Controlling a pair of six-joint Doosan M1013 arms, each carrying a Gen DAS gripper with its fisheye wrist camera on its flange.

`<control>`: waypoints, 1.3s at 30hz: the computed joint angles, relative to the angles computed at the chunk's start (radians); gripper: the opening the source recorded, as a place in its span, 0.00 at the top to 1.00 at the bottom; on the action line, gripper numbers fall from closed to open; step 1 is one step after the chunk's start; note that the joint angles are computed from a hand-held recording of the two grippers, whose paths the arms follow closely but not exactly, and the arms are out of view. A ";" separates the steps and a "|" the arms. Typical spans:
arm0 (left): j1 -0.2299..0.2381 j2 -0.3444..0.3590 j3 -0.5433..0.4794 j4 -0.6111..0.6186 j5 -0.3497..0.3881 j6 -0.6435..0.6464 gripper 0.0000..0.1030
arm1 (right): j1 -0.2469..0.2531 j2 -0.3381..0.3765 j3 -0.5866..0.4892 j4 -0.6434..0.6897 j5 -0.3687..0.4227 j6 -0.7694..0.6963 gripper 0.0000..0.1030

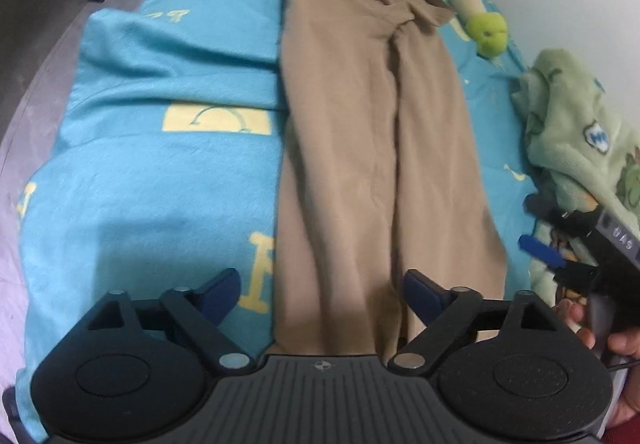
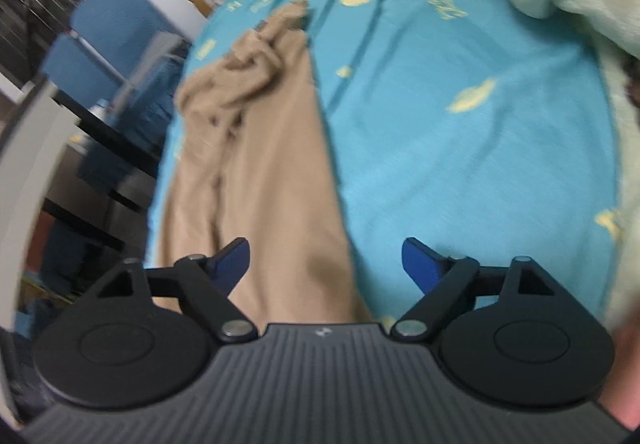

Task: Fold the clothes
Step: 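Grasp the hem of the folded shirt with both grippers, then lift the hem with both grippers and fold it toward the collar, release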

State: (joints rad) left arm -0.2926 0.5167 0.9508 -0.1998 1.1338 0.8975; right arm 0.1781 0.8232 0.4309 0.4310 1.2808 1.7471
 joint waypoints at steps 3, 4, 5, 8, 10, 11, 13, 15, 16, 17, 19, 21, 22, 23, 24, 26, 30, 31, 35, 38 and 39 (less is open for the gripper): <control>-0.004 0.010 -0.019 -0.014 0.040 0.049 0.12 | 0.007 0.018 -0.034 -0.015 0.066 0.008 0.18; -0.004 0.015 -0.026 -0.024 0.059 0.071 0.13 | 0.009 0.033 -0.060 -0.017 0.107 0.022 0.18; -0.008 0.019 -0.036 -0.032 0.082 0.089 0.16 | 0.010 0.058 -0.103 -0.006 0.164 0.045 0.18; -0.020 0.031 -0.066 -0.049 0.153 0.143 0.26 | 0.006 0.077 -0.126 0.056 0.254 0.093 0.17; -0.037 0.034 -0.080 -0.019 0.192 0.162 0.37 | 0.003 0.069 -0.109 0.086 0.277 0.120 0.17; -0.045 0.034 -0.085 0.002 0.209 0.165 0.52 | 0.006 0.070 -0.115 0.088 0.299 0.104 0.17; -0.052 0.032 -0.091 0.032 0.236 0.162 0.77 | 0.013 0.075 -0.137 0.086 0.348 0.065 0.18; -0.055 0.019 -0.078 0.046 0.226 0.144 0.90 | 0.021 0.082 -0.164 0.084 0.399 0.026 0.26; -0.056 0.010 -0.067 0.054 0.214 0.133 0.91 | 0.031 0.076 -0.163 0.052 0.411 -0.017 0.30; -0.058 -0.001 -0.055 0.065 0.199 0.121 0.91 | 0.044 0.075 -0.170 0.015 0.431 -0.070 0.35; -0.066 -0.031 -0.019 0.096 0.143 0.096 0.93 | 0.066 0.068 -0.174 -0.046 0.459 -0.170 0.46; -0.076 -0.068 0.023 0.131 0.074 0.067 0.93 | 0.079 0.043 -0.141 -0.084 0.450 -0.250 0.63; -0.081 -0.086 0.043 0.152 0.043 0.050 0.93 | 0.084 0.026 -0.118 -0.102 0.437 -0.283 0.74; -0.085 -0.102 0.060 0.171 0.016 0.032 0.94 | 0.082 0.013 -0.101 -0.102 0.421 -0.295 0.77; -0.088 -0.118 0.075 0.191 -0.013 0.012 0.94 | 0.077 0.002 -0.089 -0.097 0.401 -0.295 0.85; -0.097 -0.143 0.091 0.232 -0.067 -0.033 0.94 | 0.060 -0.039 -0.032 -0.065 0.330 -0.275 0.92; -0.112 -0.170 0.091 0.295 -0.154 -0.081 0.95 | 0.020 -0.125 0.082 0.013 0.181 -0.263 0.91; -0.118 -0.176 0.089 0.307 -0.166 -0.088 0.95 | 0.010 -0.145 0.107 0.037 0.152 -0.268 0.91; -0.153 -0.212 0.094 0.367 -0.200 -0.127 0.95 | -0.025 -0.225 0.212 0.134 0.075 -0.294 0.91; -0.199 -0.254 0.119 0.421 -0.201 -0.173 0.95 | -0.041 -0.285 0.293 0.185 0.035 -0.333 0.91; -0.213 -0.266 0.127 0.437 -0.201 -0.186 0.95 | -0.046 -0.302 0.315 0.201 0.028 -0.344 0.91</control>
